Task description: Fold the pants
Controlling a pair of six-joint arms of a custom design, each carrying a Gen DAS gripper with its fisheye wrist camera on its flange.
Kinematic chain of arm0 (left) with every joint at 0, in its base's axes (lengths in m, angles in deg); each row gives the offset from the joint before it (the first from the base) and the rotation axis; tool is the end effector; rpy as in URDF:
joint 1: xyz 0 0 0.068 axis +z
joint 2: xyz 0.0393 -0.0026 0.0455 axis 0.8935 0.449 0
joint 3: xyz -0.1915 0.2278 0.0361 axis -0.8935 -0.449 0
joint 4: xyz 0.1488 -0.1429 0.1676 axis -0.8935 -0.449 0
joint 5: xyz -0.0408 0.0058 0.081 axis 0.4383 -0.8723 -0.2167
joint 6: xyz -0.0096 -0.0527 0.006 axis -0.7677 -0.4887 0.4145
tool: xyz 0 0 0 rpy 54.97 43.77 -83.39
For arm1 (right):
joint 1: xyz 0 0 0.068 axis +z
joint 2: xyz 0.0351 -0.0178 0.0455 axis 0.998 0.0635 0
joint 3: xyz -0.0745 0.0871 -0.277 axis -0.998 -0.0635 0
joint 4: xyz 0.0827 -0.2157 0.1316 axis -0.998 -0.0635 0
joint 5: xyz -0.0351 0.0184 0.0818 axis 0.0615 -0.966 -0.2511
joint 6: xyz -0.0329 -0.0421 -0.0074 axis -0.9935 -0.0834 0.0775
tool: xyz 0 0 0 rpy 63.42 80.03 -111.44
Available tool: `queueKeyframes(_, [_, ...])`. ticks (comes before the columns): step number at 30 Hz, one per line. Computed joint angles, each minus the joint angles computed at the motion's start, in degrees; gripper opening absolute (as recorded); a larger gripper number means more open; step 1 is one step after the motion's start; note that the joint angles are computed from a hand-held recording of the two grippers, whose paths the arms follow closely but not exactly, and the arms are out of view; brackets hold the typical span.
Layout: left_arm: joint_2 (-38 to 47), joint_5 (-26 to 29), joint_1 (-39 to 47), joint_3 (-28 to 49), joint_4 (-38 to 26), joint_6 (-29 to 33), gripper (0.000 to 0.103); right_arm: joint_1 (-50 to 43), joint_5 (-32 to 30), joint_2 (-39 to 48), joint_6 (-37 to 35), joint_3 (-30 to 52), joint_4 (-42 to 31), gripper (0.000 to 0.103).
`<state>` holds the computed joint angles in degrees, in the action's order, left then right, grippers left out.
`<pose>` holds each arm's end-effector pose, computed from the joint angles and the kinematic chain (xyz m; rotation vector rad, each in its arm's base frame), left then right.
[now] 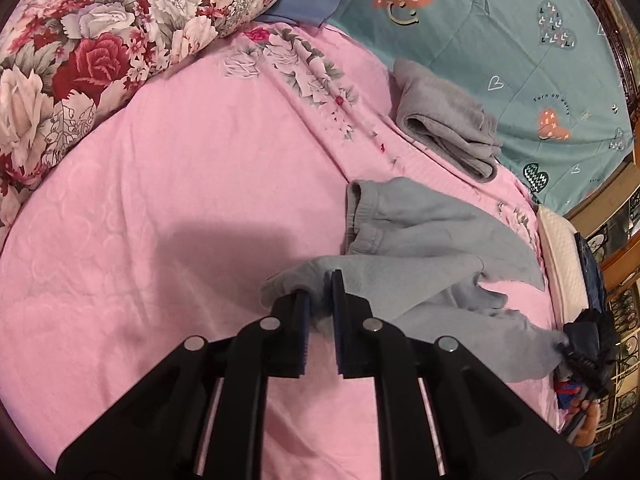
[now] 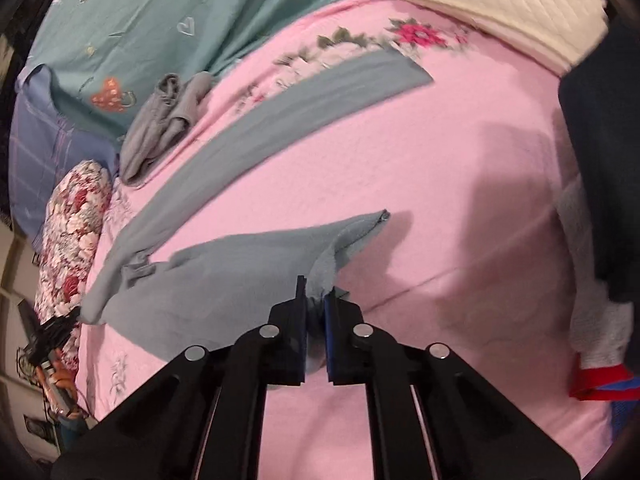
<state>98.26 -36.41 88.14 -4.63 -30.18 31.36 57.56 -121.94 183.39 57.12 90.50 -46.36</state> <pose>0.2583 0.1009 0.0810 -0.4269 2.3987 -0.4726 0.2674 -0.1227 0.0656 0.2283 2.4478 0.5780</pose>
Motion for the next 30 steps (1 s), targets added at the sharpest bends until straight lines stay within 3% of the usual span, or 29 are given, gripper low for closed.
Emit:
queueKeyframes(3, [-0.36,-0.64,-0.64,0.4,0.19,-0.37,0.01,1.12,1.84,-5.2,5.63,2.94,-3.5,0.007])
queueKeyframes(5, [-0.2,-1.45,-1.41,0.61,0.51,-1.01,0.014,3.02,1.73,-3.29,11.99,7.64,-5.17,0.012])
queueKeyframes(6, [-0.07,-1.87,-1.89,0.63,0.68,-1.48,0.016,4.26,-0.48,-1.4,14.61,9.73,-4.23,0.025])
queueKeyframes(7, [0.2,-2.25,-2.26,0.64,0.83,-1.94,0.019,5.36,-4.26,0.99,15.49,12.26,-4.57,0.064])
queueKeyframes(8, [0.33,-2.44,-2.51,0.51,0.92,-2.27,0.02,6.8,-6.22,3.25,16.25,14.84,-5.68,0.08])
queueKeyframes(9, [0.55,-2.58,-2.68,0.39,1.07,-2.38,0.021,8.07,-5.75,4.39,17.98,15.59,-4.39,0.084])
queueKeyframes(13, [1.0,-2.75,-2.65,0.16,1.67,-2.01,0.026,8.72,-2.51,6.05,14.22,15.92,-4.36,0.084])
queueKeyframes(17, [2.84,-3.25,-2.94,2.24,0.85,-2.26,0.026,0.61,-5.78,8.56,10.06,15.03,-6.5,0.081])
queueKeyframes(20, [4.65,-4.66,-4.06,4.0,0.08,-3.23,0.027,-2.7,-9.11,13.05,9.39,19.34,-13.91,0.08])
queueKeyframes(22, [5.13,-5.31,-4.7,4.4,0.03,-4.35,0.028,1.06,-5.31,13.92,10.79,21.08,-15.68,0.08])
queueKeyframes(24, [4.52,-5.84,-4.99,3.53,0.79,-4.98,0.03,6.09,-5.42,13.28,10.32,22.22,-17.11,0.079])
queueKeyframes(27, [2.48,-6.45,-5.06,1.94,1.12,-5.28,0.032,13.41,-10.4,11.44,12.91,25.22,-18.8,0.079])
queueKeyframes(30, [0.8,-6.82,-4.98,1.21,0.47,-5.23,0.032,17.32,-17.03,8.86,15.87,26.04,-14.53,0.08])
